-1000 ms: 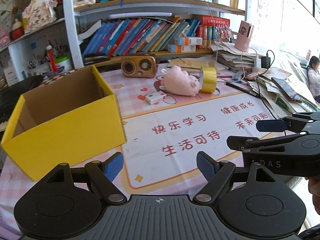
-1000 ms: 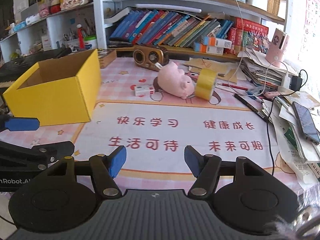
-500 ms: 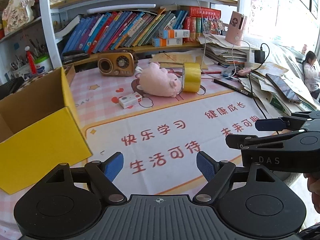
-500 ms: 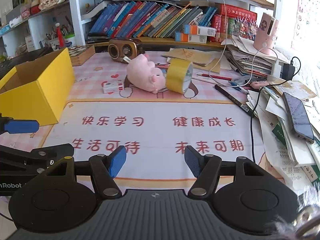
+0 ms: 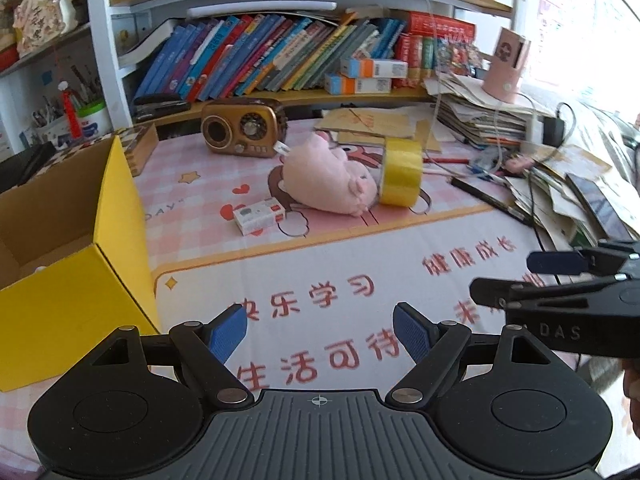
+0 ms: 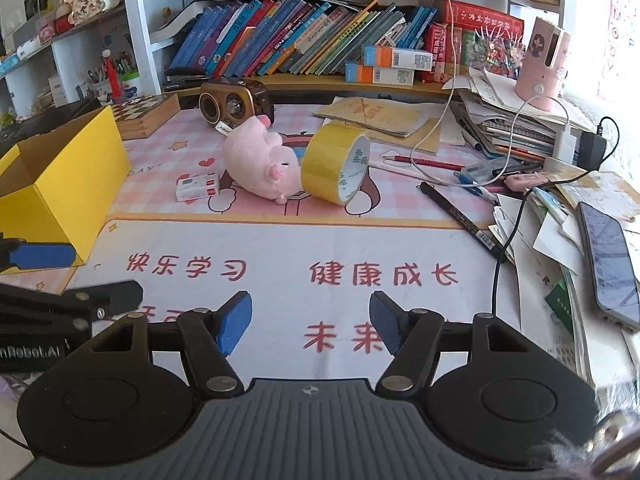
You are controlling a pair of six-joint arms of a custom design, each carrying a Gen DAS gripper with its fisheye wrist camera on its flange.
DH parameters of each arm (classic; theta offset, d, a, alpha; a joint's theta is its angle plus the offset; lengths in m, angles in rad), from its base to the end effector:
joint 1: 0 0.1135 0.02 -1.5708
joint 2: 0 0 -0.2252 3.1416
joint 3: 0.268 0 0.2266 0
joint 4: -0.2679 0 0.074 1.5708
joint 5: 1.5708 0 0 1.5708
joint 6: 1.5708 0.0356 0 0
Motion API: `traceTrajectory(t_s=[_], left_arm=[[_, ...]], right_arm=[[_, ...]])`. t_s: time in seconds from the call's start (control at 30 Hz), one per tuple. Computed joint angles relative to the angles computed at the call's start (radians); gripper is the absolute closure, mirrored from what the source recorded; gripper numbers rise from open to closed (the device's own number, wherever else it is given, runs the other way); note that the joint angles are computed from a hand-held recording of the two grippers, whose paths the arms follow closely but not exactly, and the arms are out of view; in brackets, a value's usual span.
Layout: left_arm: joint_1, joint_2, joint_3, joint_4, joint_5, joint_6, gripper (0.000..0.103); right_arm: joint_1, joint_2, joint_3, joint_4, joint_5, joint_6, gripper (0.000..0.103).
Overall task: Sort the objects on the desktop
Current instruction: 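Lower the left gripper toward the white box while the right approaches the yellow tape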
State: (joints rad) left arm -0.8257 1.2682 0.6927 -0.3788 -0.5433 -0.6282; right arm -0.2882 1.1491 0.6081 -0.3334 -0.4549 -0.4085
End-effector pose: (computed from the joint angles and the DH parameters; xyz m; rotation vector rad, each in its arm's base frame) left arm 0.1690 -0.1560 0.1746 0.0241 2.3438 -0.0082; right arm 0.2096 -0.0458 0.1766 -0.3359 2.3171 0.2184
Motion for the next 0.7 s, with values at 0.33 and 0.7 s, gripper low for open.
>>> traceTrajectory(t_s=[0.33,0.7], left_arm=[[0.059,0.136,0.115,0.006,-0.033,-0.020,0.020],[0.177,0.279,0.207,0.045,-0.008,0.005,0.020]], right_arm=[[-0.012,0.244,0.147,0.074,-0.046,-0.014,0.037],[0.076,0.489,0.332,0.189,-0.008,0.122,0.035]])
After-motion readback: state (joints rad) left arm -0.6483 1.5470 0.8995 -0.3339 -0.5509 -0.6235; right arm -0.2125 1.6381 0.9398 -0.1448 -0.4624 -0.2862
